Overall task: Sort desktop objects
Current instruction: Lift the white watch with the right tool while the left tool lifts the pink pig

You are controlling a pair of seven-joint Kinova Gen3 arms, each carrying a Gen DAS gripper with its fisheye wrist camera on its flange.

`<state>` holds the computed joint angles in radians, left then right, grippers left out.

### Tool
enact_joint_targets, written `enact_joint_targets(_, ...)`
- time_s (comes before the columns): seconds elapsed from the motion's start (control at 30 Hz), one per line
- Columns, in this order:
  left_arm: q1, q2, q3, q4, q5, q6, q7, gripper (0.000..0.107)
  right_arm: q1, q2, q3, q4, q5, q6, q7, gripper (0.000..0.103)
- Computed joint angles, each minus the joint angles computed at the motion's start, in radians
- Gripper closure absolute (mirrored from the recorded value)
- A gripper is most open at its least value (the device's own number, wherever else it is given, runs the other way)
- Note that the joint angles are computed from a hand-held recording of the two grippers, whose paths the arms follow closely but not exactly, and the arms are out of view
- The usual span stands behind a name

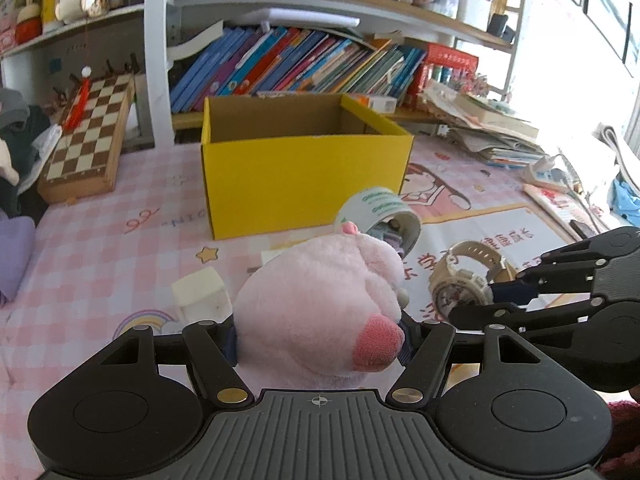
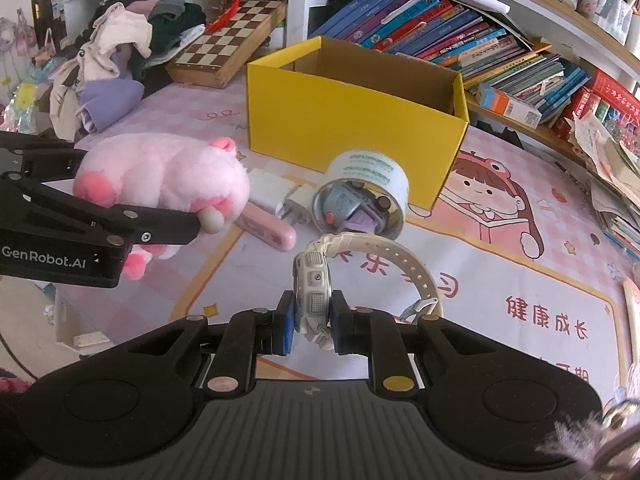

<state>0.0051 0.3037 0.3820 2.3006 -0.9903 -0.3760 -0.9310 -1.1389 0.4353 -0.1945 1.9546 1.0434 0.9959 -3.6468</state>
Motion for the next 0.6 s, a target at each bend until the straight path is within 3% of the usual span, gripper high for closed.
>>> enact_joint_targets(0.27, -0.024, -0.011, -0.009, 0.012, -0.1, -0.034, 0.065, 0.039, -0.012, -0.001, -0.004, -0.018, -0.007, 0.009, 0.0, 0.086)
enact_joint_targets(0.6, 0.021, -0.04, -0.08, 0.025, -0.114, -0.097, 0.051, 0.039, -0.006, -0.015, -0.005, -0.025, 0.026, 0.013, 0.026, 0.086)
